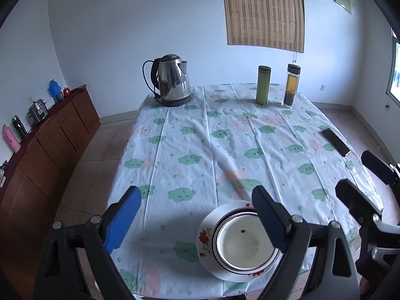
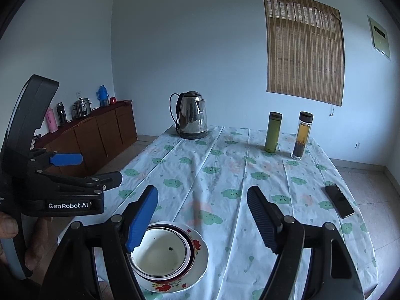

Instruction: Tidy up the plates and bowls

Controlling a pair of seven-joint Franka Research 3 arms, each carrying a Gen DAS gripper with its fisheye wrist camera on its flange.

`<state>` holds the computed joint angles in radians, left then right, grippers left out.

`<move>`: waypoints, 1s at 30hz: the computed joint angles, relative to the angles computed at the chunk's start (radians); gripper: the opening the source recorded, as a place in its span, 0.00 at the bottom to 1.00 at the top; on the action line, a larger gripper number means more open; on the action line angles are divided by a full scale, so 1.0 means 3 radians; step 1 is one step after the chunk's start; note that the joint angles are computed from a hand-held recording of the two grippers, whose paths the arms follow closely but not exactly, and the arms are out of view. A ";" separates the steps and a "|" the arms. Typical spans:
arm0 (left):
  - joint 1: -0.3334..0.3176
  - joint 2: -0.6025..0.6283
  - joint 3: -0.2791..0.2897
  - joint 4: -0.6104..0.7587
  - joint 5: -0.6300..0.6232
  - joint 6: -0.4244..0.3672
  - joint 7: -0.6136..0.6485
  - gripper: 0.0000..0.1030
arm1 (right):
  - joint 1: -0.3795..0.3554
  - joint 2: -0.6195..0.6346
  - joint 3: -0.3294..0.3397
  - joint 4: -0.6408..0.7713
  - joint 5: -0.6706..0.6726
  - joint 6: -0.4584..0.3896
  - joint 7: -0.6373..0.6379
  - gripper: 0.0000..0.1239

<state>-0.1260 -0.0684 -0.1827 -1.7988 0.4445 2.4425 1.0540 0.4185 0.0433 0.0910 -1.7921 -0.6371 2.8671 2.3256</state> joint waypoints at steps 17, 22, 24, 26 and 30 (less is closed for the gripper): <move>-0.0031 0.0126 -0.0003 0.0164 -0.0033 -0.0046 0.0062 0.92 | -0.0023 0.0010 -0.0029 0.0039 -0.0141 0.0019 0.0139 0.61; -0.0038 0.0149 0.0002 0.0195 -0.0008 -0.0051 0.0041 0.92 | -0.0029 0.0012 -0.0038 0.0054 -0.0169 0.0031 0.0159 0.61; -0.0039 0.0156 0.0005 0.0207 -0.0018 -0.0055 0.0044 0.92 | -0.0030 0.0019 -0.0037 0.0068 -0.0163 0.0024 0.0151 0.61; -0.0040 0.0151 0.0006 0.0198 -0.0018 -0.0053 0.0051 0.92 | -0.0029 0.0020 -0.0038 0.0070 -0.0152 0.0024 0.0141 0.61; -0.0040 0.0156 0.0008 0.0212 -0.0024 -0.0070 0.0058 0.92 | -0.0028 0.0029 -0.0041 0.0078 -0.0123 0.0028 0.0109 0.61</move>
<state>-0.1380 -0.0216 -0.1803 -1.7352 0.4372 2.4217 1.0713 0.4101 0.0518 0.0786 -1.7686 -0.6741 2.8756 2.3584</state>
